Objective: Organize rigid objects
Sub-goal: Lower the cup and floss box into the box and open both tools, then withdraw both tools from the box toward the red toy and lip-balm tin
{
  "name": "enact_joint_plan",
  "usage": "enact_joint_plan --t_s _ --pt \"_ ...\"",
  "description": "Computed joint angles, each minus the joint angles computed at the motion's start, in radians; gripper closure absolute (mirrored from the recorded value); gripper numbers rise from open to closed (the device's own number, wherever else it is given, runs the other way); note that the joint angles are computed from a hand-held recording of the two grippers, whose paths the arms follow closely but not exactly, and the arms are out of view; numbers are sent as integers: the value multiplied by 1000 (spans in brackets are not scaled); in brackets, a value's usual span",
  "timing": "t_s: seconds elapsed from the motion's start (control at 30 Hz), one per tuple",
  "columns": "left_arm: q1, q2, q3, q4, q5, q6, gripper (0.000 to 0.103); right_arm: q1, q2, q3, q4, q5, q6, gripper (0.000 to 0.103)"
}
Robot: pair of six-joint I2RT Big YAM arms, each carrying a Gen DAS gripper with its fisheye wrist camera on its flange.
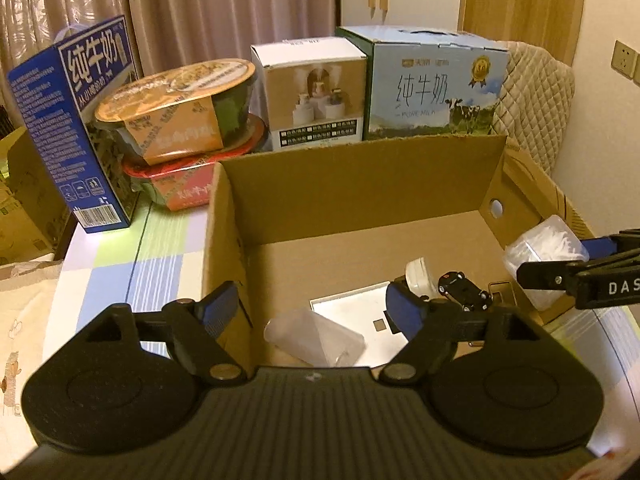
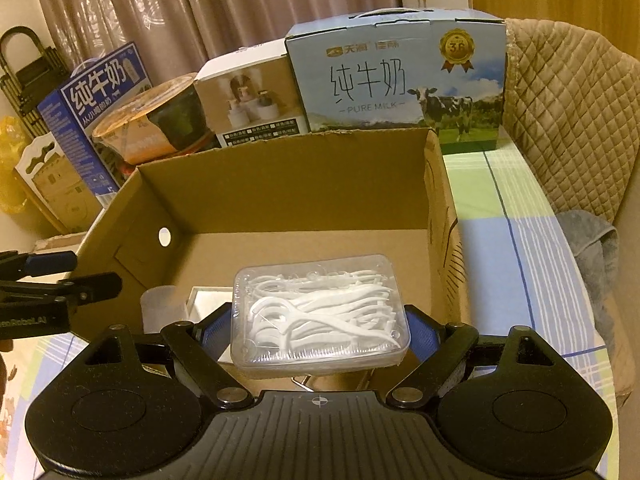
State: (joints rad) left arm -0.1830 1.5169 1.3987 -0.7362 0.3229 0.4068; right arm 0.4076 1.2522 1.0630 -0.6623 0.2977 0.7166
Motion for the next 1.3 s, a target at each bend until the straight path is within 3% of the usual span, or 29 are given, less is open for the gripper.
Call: enact_joint_plan --t_s 0.63,0.77,0.9,1.03,1.3 --pt "25 -40 -21 11 22 1 25 10 1 7 -10 11 21 19" --pt "31 -53 -26 13 23 -13 17 8 -7 -4 25 2 5 18" --pt "42 -84 -43 22 32 -31 12 20 -46 -21 59 43 16 14" --pt "63 -134 -75 31 49 -54 9 47 -93 -19 39 94 26 13" --pt "134 -276 -159 7 94 -73 7 182 -208 -30 -83 223 136 13"
